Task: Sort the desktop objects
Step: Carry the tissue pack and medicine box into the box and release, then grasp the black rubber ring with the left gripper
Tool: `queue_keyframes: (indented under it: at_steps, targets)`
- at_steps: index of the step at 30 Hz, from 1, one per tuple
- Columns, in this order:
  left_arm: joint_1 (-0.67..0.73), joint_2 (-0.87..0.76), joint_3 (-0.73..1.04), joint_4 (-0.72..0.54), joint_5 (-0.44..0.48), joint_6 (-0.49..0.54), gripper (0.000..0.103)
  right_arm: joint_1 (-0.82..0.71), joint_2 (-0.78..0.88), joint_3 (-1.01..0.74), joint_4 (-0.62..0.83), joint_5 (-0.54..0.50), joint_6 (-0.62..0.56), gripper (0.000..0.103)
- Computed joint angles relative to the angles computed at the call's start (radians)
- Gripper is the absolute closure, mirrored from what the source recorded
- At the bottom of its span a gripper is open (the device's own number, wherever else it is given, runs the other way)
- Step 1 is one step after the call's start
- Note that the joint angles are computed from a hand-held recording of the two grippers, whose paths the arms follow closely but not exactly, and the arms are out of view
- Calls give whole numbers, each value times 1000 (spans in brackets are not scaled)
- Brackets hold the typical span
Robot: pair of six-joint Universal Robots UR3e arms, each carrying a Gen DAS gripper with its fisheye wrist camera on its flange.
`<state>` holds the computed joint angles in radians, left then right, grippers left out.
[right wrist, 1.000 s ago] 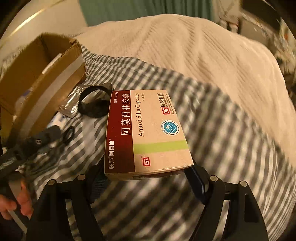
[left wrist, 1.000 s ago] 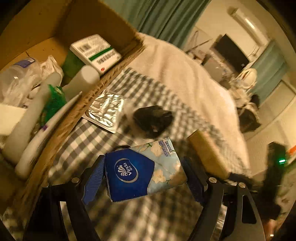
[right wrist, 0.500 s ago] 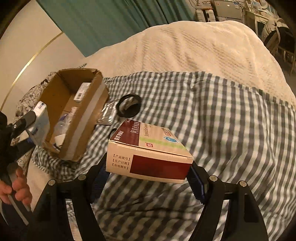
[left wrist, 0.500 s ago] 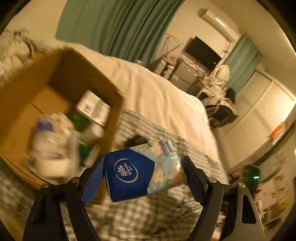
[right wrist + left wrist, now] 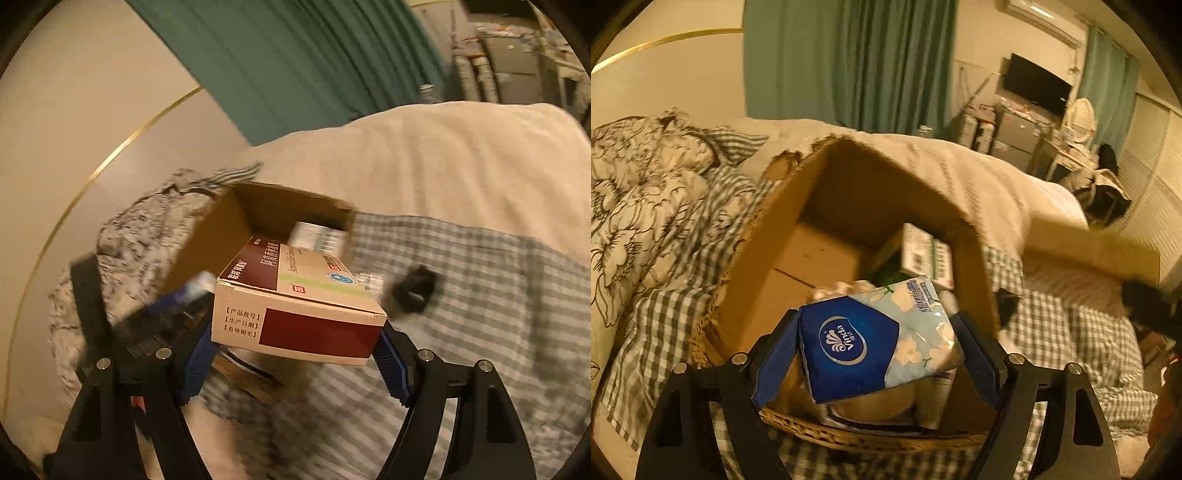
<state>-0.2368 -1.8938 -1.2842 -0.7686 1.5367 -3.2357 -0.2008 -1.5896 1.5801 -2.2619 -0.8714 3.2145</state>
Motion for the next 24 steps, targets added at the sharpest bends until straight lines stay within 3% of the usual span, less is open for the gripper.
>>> queue_keyframes:
  at_steps: [3,5,8,10,16,21,24]
  targets:
    - [11,19,-52,37,-19,74,11,90,166,-138,-93,7,133,23]
    - [-3,20,-52,28,-7,109,8,117,234,-216,-98,21,182,10]
    - [-50,40,-79,40,70,149,2,118,212,-234,-85,16,192,9]
    - [-66,65,-104,40,68,133,1,97,148,-193,-68,3,152,8]
    - [-131,153,-207,71,-27,28,1,-98,-148,-41,181,2,-128,8]
    - [-300,90,-182,102,121,-106,1,-371,-463,131,366,26,-449,8]
    - [-354,40,-171,124,109,-200,1,-629,-671,267,580,116,-686,7]
